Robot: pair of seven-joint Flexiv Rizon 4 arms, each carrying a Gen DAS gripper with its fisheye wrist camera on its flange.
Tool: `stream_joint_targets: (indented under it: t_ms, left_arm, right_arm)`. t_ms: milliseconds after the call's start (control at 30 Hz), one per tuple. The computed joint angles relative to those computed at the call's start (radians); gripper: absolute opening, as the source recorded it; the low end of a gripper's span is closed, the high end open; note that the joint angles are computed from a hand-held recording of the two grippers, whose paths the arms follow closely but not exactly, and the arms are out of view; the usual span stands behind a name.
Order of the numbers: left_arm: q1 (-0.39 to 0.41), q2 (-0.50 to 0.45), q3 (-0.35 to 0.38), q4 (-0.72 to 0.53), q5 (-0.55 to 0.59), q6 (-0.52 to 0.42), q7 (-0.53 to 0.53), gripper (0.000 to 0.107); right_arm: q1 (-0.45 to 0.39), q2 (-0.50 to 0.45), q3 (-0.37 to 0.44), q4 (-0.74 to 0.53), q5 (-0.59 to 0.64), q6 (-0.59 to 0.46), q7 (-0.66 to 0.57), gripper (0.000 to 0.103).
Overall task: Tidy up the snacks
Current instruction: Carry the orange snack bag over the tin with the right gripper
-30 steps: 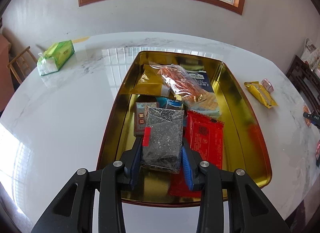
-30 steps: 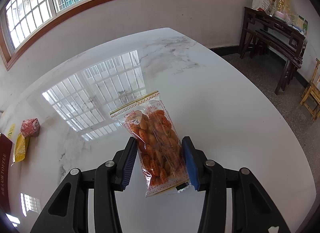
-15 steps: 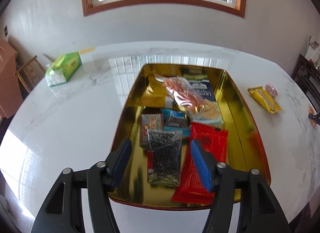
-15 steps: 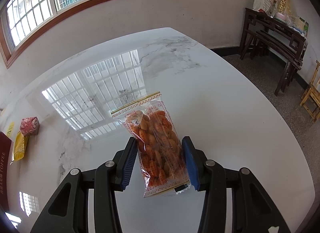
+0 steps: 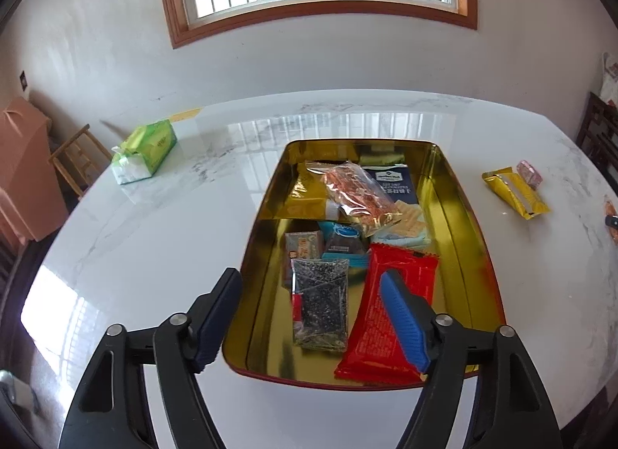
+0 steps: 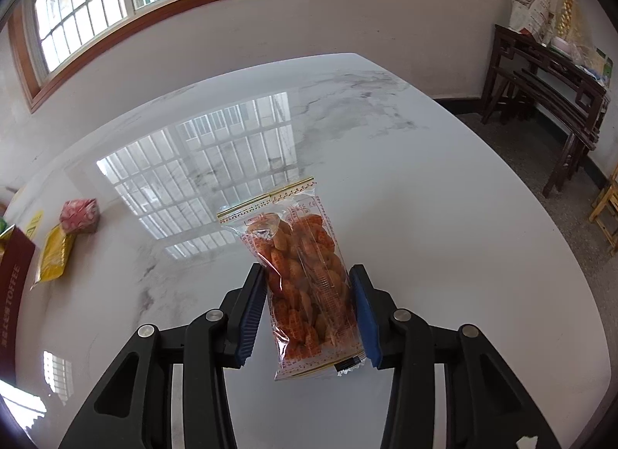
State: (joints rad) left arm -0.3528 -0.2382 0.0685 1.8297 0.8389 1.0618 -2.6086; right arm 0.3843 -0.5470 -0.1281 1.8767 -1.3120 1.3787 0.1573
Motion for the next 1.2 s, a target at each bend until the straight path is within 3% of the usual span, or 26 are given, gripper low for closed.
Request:
stream_joint_targets:
  t_ms: [233, 733, 967, 1200]
  left_arm:
    - [-0.024, 0.010, -0.014, -0.027, 0.041, -0.105, -0.027, 0.087]
    - [-0.010, 0.017, -0.038, -0.008, 0.003, -0.091, 0.003, 0.088]
    - [-0.017, 0.014, -0.037, -0.008, -0.004, -0.082, 0.010, 0.088]
    - [-0.023, 0.020, -0.036, -0.010, 0.004, -0.101, 0.012, 0.088]
  right_arm:
    - [0.000, 0.006, 0.005, 0.015, -0.038, 0.056, 0.037, 0.041]
    - [-0.068, 0.045, 0.072, 0.023, -0.234, 0.111, 0.215, 0.041]
    - [-0.085, 0.049, 0.110, 0.009, -0.220, 0.115, 0.169, 0.041]
    - [0.001, 0.014, 0.122, -0.089, -0.111, 0.134, -0.018, 0.041]
